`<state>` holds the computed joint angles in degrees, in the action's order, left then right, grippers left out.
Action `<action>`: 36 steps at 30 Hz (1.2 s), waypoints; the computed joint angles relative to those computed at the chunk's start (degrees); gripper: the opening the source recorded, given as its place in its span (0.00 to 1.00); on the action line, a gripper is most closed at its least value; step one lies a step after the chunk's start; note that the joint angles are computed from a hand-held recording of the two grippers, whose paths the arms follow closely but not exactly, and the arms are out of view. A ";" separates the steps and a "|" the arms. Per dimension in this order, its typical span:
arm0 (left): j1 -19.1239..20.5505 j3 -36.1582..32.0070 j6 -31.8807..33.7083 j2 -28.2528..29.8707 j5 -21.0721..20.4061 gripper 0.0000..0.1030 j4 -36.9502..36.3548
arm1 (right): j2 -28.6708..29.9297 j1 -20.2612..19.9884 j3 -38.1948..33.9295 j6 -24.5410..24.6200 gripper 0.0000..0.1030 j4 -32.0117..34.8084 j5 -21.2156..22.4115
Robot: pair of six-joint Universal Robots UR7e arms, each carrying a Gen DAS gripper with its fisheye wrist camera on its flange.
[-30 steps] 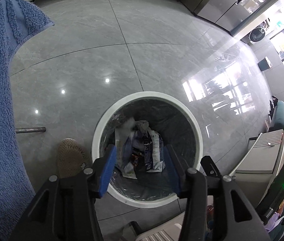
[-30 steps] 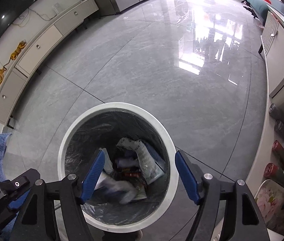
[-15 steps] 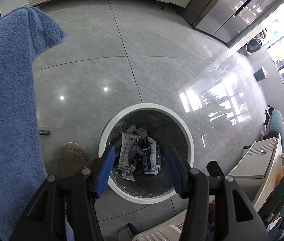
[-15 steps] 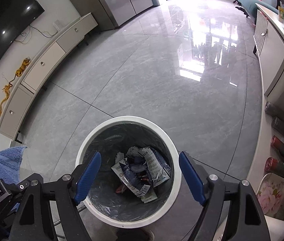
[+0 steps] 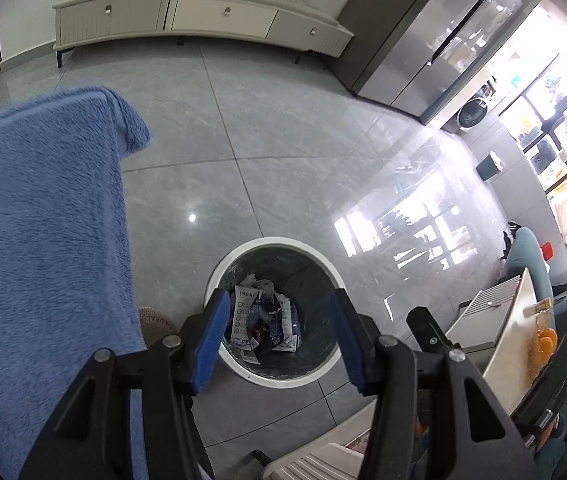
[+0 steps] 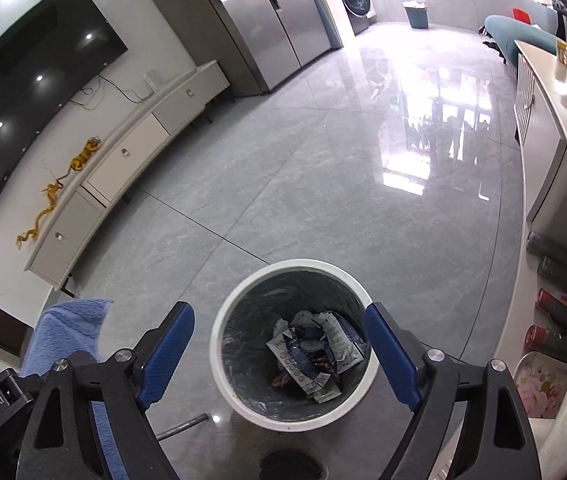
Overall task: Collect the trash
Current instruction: 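Move both open tools back over the remaining trash on the rug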
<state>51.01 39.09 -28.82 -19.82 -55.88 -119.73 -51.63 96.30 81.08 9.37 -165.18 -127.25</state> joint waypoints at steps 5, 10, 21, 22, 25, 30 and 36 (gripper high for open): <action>-1.77 10.85 1.67 -7.50 1.17 0.48 -7.98 | -1.77 2.60 2.07 -2.55 0.88 -4.29 0.95; -3.73 20.88 4.23 -14.73 4.70 0.48 -16.64 | -3.15 5.76 3.71 -6.84 0.95 -8.93 1.73; -8.28 38.84 8.44 -31.18 14.30 0.49 -26.35 | -3.98 13.17 6.01 -18.70 1.00 -20.06 5.47; -8.75 40.53 8.88 -32.97 15.46 0.49 -26.95 | -4.11 13.73 6.24 -19.66 1.00 -20.64 6.26; -10.19 45.41 10.10 -38.09 19.89 0.49 -28.84 | -4.42 15.14 6.72 -22.29 1.00 -21.77 8.25; -12.63 54.21 10.59 -48.77 28.97 0.56 -30.23 | -5.46 16.92 8.14 -25.25 1.00 -24.10 12.18; -14.81 63.35 5.62 -62.82 38.30 0.57 -25.78 | -5.13 18.91 8.72 -27.80 1.00 -26.11 15.00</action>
